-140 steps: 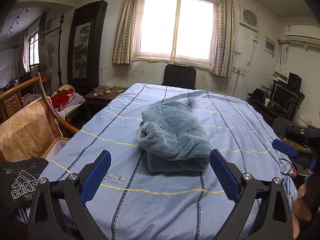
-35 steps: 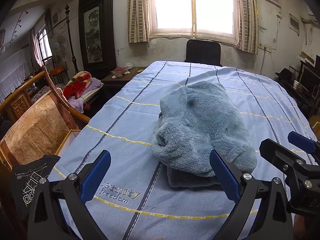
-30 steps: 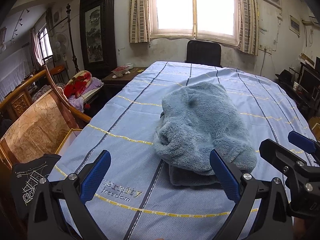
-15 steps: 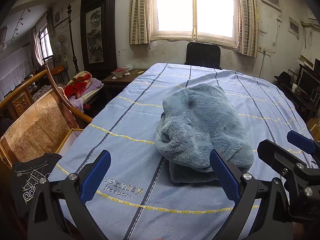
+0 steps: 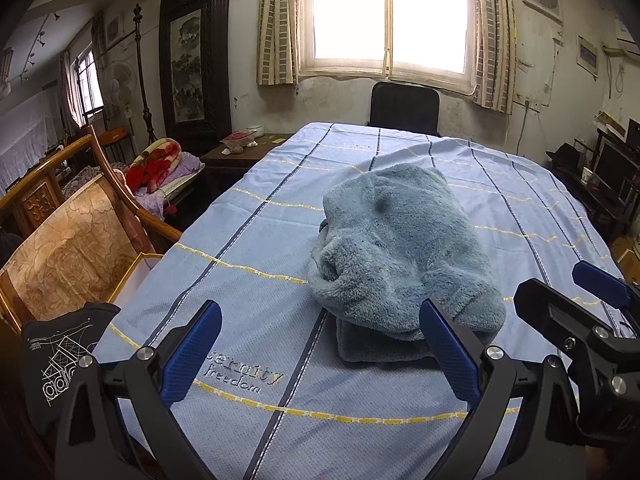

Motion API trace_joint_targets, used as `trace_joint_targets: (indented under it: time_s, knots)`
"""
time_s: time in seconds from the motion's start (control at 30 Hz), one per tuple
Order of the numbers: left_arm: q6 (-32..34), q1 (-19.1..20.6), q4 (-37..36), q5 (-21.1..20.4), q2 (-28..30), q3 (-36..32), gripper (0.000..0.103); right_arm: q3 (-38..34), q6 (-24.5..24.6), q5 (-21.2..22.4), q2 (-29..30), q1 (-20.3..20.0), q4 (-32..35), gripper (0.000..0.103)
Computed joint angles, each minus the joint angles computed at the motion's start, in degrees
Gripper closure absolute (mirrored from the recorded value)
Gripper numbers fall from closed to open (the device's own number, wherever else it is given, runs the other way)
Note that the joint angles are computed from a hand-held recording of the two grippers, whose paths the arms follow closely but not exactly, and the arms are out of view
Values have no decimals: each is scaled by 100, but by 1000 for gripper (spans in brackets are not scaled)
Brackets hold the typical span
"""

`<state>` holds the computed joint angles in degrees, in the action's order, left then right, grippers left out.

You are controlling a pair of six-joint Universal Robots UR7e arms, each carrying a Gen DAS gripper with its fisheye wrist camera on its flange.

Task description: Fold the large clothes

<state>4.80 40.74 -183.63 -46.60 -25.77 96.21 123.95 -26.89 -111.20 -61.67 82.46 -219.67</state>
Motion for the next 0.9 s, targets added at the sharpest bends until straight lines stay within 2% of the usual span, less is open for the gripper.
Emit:
trace_joint_targets:
  time_s: [0.3, 0.8, 0.9]
  knots:
    - [80, 76, 32, -165, -18, -6, 4, 25, -5, -30, 9, 13, 13, 5]
    - [196, 32, -106, 64, 27, -4, 4, 9, -29, -29, 37, 2, 12, 5]
    - [162, 43, -58, -22, 1, 8, 4, 8, -31, 6, 19, -28, 23, 5]
